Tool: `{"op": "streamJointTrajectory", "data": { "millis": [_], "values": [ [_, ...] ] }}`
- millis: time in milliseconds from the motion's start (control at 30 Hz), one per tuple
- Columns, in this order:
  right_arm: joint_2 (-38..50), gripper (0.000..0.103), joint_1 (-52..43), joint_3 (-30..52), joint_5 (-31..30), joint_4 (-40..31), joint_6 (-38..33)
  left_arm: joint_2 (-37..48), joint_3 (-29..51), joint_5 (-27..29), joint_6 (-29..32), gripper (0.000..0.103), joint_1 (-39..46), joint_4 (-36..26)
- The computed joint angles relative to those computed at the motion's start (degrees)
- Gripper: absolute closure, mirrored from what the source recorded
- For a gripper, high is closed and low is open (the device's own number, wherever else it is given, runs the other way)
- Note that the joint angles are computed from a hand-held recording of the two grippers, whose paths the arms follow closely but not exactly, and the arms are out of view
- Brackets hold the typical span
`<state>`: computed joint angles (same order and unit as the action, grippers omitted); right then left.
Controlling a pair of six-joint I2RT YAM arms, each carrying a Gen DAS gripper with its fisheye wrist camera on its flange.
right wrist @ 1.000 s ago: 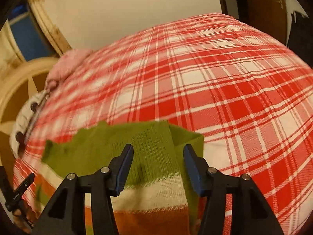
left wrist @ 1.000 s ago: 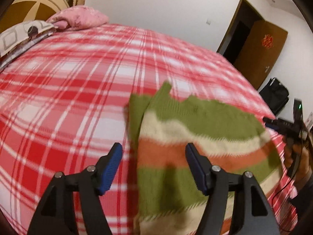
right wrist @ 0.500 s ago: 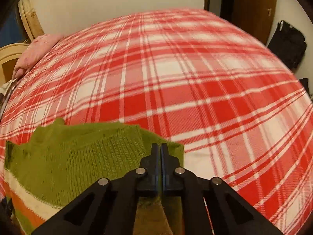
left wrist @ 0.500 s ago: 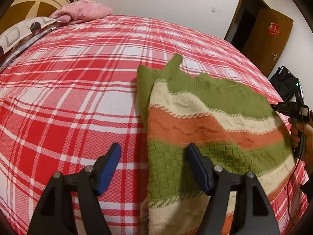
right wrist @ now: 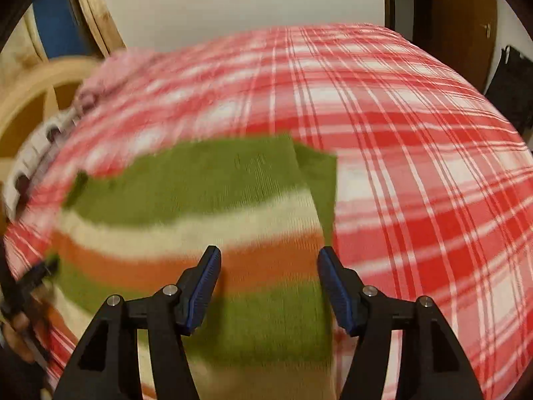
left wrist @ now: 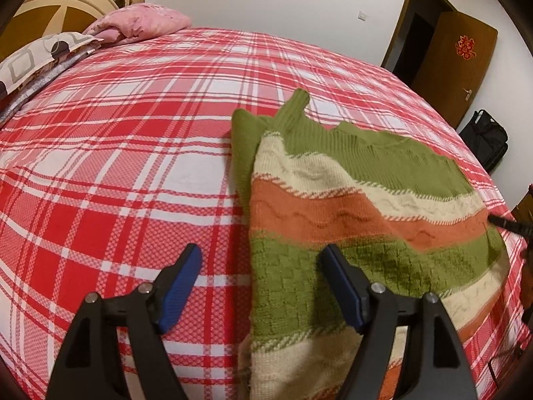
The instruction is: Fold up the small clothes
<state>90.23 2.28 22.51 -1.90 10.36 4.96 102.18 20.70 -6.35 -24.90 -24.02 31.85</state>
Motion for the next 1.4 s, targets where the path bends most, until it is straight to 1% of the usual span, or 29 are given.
{"op": "streamJointTrajectory", "data": {
  "millis": [33, 67, 100, 167, 200, 300, 333, 367, 433, 467, 533, 567, 600, 667, 700, 733, 767, 833, 867, 900, 933, 1000, 1067, 1133, 1200, 1267, 1300, 1367, 1400],
  "values": [
    [1.48, 0.041, 0.82, -0.83, 2.88, 1.57, -0.09, -0.04, -0.01, -0.08, -0.09, 0.025, -0.07, -0.12],
    [1.85, 0.041, 0.35, -1.89, 3.94, 3.17, -0.59, -0.10, 0.01, -0.15, -0.04, 0.024, -0.10, -0.33],
    [2.06, 0.041, -1.76, -2.98, 1.44, 4.95, -0.52, -0.31, 0.08, -0.36, -0.13, 0.024, -0.33, -0.77],
    [2.28, 0.041, -4.50, -2.55, -1.16, 3.63, -0.10, -1.08, -0.37, -0.56, -0.23, 0.024, -0.53, -1.18],
    [1.62, 0.041, -4.82, -2.51, -1.27, 2.85, -0.11, -1.76, -0.65, -0.26, -0.10, 0.024, -0.37, -1.71],
    [-4.27, 0.044, -2.92, -3.00, 2.46, 0.40, -1.68, -5.64, -1.23, 0.67, 1.06, 0.024, 0.79, -5.24],
    [-7.35, 0.044, -2.43, -3.32, 2.80, -0.47, -2.03, -7.44, -1.88, -0.28, 1.80, 0.024, 1.13, -5.49],
    [-9.90, 0.044, -2.62, -3.05, 1.61, -1.47, -2.02, -8.67, -2.32, -1.17, 2.64, 0.024, 1.52, -5.33],
    [-9.51, 0.044, -3.32, 0.01, -1.17, -3.08, -1.90, -10.51, -2.02, -3.55, 4.86, 0.022, 2.26, -5.74],
    [-7.75, 0.044, -2.91, 1.96, -1.78, -3.32, -1.62, -10.34, -0.72, -4.00, 5.86, 0.017, 2.77, -6.88],
    [-1.50, 0.044, -1.43, 7.18, -1.62, -2.45, -0.94, -7.82, 3.31, -3.72, 7.75, 0.016, 3.81, -9.12],
    [1.07, 0.044, -0.43, 9.05, -0.82, -2.29, -0.62, -6.29, 5.05, -3.23, 8.68, 0.016, 4.21, -10.01],
    [5.62, 0.044, 0.74, 12.86, 0.48, -2.70, -0.56, -4.02, 7.70, -3.47, 9.39, 0.016, 4.29, -11.47],
    [10.75, 0.045, 2.36, 16.64, 3.95, -2.51, -0.77, -0.81, 11.03, -5.42, 9.56, 0.016, 4.02, -12.58],
    [15.15, 0.051, 3.40, 20.42, 6.65, -3.87, -0.71, 1.07, 12.95, -6.06, 9.94, 0.016, 4.09, -13.22],
    [17.67, 0.063, 3.52, 22.39, 6.72, -5.00, -0.57, 2.27, 13.86, -6.70, 9.91, 0.016, 4.15, -13.16],
    [21.52, 0.066, 3.69, 25.70, 7.51, -6.89, -1.03, 3.69, 15.04, -7.23, 10.07, 0.016, 4.19, -13.23],
    [23.92, 0.066, 4.05, 26.72, 10.30, -4.37, -1.18, 5.74, 16.73, -9.49, 10.43, 0.015, 4.04, -13.72],
    [24.21, 0.066, 3.73, 26.78, 10.22, -3.95, -0.96, 6.77, 17.68, -9.63, 10.50, 0.009, 4.61, -13.63],
    [24.46, 0.066, 3.39, 27.09, 9.88, -4.12, -0.17, 7.96, 19.12, -10.33, 10.38, 0.001, 5.23, -14.51],
    [24.58, 0.066, 2.99, 27.11, 9.28, -4.13, 0.57, 8.63, 20.24, -11.01, 9.79, 0.000, 5.89, -15.40],
    [24.03, 0.064, 3.08, 26.04, 9.08, -3.23, 0.23, 8.47, 20.76, -8.53, 8.57, 0.000, 7.80, -15.51],
    [23.53, 0.063, 3.66, 24.41, 9.92, -1.27, -1.94, 7.84, 20.70, -9.89, 8.06, 0.000, 7.75, -14.96],
    [23.17, 0.062, 3.67, 24.32, 9.83, -0.91, -1.94, 7.73, 20.96, -11.77, 7.69, 0.000, 7.47, -14.08],
    [20.23, 0.062, 3.03, 22.19, 9.27, -0.13, -0.80, 9.53, 23.41, -11.66, 7.80, 0.000, 7.76, -15.84],
    [14.83, 0.062, 2.37, 17.95, 7.52, 0.62, 0.18, 12.45, 26.38, -13.82, 7.93, 0.000, 7.55, -19.09],
    [10.32, 0.062, 1.70, 14.05, 4.57, 1.36, 0.14, 12.52, 26.51, -13.37, 7.80, 0.000, 7.63, -19.68],
    [2.54, 0.062, 1.46, 7.09, 2.52, 2.07, -0.77, 9.75, 22.73, -12.10, 6.86, 0.002, 8.16, -17.26],
    [-1.44, 0.062, 1.63, 3.74, 2.19, 1.42, -1.50, 6.95, 19.52, -10.31, 6.20, 0.002, 8.69, -15.65]
  ]
}}
